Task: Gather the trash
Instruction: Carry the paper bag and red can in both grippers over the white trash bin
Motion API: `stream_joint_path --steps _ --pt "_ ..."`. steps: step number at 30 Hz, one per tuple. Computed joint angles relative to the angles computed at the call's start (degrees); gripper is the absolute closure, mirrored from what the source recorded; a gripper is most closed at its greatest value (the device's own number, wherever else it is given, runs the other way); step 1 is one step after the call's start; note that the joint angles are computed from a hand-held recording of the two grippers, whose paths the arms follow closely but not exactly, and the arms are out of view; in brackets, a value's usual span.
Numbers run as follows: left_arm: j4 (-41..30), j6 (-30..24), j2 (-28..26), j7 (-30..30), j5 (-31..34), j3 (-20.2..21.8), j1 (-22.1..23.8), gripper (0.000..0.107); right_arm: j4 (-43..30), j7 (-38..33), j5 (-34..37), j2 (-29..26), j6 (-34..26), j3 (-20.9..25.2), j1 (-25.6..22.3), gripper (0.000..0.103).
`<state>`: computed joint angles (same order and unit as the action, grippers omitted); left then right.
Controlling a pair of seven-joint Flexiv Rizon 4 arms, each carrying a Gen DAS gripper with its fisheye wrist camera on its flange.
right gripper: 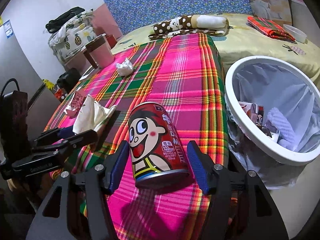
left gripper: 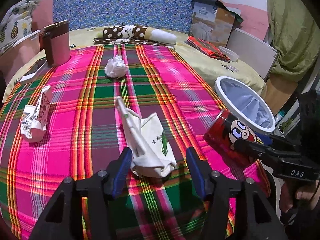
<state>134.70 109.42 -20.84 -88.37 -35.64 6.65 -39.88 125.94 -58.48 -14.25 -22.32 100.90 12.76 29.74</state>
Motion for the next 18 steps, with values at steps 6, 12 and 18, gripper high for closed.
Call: stream_joint_path --steps 6,12,18 --pt "0.23 1.12 -0.34 0.43 -2.11 1.02 -1.71 0.063 1.29 0.53 1.77 1.35 0.65 -7.84 8.15 0.046" --pt "0.18 2.02 -0.02 2.73 -3.81 0.34 -1.99 0.064 1.87 0.68 4.1 1.78 2.34 -11.01 11.63 0.047" --pt "-0.56 2.8 0.27 5.02 -5.26 -0.9 -1.75 0.064 2.07 0.02 6.75 2.27 3.64 -12.54 13.44 0.047"
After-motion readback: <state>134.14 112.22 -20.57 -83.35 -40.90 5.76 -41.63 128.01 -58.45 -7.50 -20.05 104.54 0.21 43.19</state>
